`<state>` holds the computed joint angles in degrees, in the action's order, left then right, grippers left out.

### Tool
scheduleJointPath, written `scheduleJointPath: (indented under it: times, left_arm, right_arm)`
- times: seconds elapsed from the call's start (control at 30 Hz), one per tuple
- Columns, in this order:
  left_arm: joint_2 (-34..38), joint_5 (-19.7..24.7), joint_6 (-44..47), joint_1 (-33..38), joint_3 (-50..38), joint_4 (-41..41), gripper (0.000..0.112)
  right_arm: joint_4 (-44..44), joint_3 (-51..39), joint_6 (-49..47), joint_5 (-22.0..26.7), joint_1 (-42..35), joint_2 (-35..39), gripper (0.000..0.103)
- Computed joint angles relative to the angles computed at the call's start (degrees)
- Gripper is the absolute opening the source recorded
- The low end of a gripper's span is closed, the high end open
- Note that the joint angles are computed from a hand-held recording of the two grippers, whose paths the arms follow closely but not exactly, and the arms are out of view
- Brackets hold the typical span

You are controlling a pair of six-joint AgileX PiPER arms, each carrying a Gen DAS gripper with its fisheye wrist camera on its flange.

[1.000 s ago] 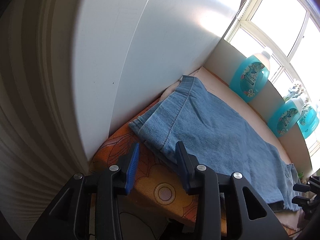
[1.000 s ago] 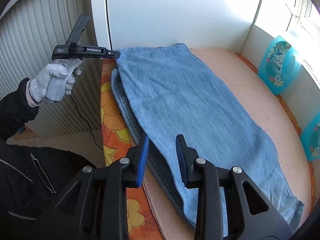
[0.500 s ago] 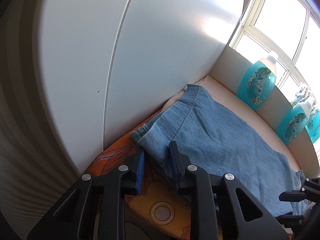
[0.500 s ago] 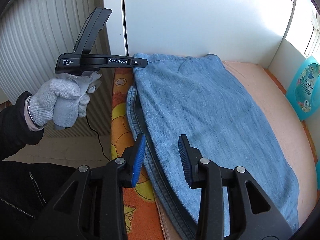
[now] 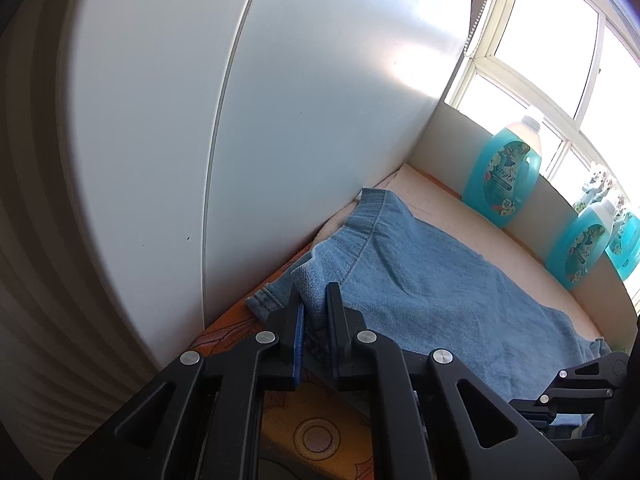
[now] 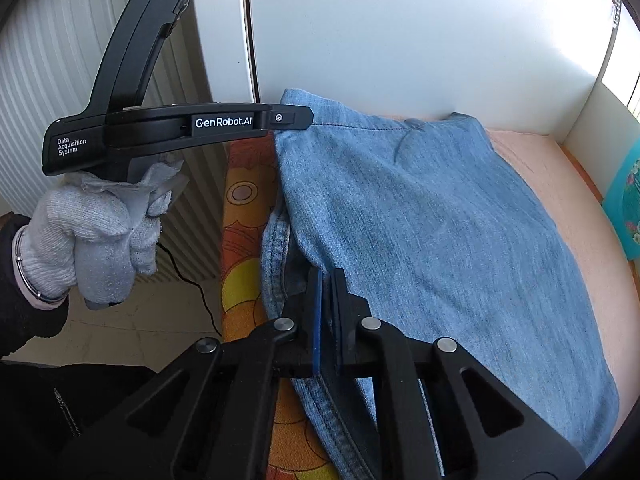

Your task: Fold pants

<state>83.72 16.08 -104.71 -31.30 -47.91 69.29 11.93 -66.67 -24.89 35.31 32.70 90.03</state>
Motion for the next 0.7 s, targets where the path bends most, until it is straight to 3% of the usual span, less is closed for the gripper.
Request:
scheduleJointPath:
  times: [0.07, 0.13, 0.2, 0.3, 0.4, 0.47, 0.57, 0.7]
  left_arm:
    - [0.1, 0.3, -0.9, 0.2, -0.2, 1.2, 0.008]
    - [0.8, -0.5, -0.3, 0.9, -0.5, 0.8, 0.008]
    - [1.9, -1.4, 5.5, 1.7, -1.1, -5.1, 0.009]
    - [1.5, -2.4, 9.7, 2.4, -0.3, -10.1, 0.016]
    - [-1.6, -2.0, 9.3, 2.5, 2.0, -11.4, 0.029]
    - [-4.7, -1.5, 8.0, 2.0, 4.7, -10.4, 0.029]
    - [-10.7, -0.6, 7.2, 1.0, 9.4, -11.3, 0.029]
    - [-17.9, 5.2, 8.0, -1.5, 13.7, -12.9, 0.029]
  right_arm:
    - [5.5, -1.7, -3.4, 1.5, -1.5, 0.4, 0.004]
    - [5.0, -2.7, -2.8, 2.4, -1.2, 0.9, 0.004]
    - [3.9, -4.2, -3.2, 5.5, -0.8, 2.8, 0.004]
    - [3.7, -3.0, -3.8, 4.8, -0.5, 2.2, 0.008]
    - [7.7, -3.4, -7.1, 5.3, -1.3, 1.1, 0.023]
    - [7.9, -4.0, -6.8, 3.8, -0.8, 0.6, 0.043]
    - [7.9, -7.5, -6.3, 3.5, 0.4, 3.0, 0.045]
    - [-0.2, -13.5, 0.1, 2.5, 4.3, 10.2, 0.045]
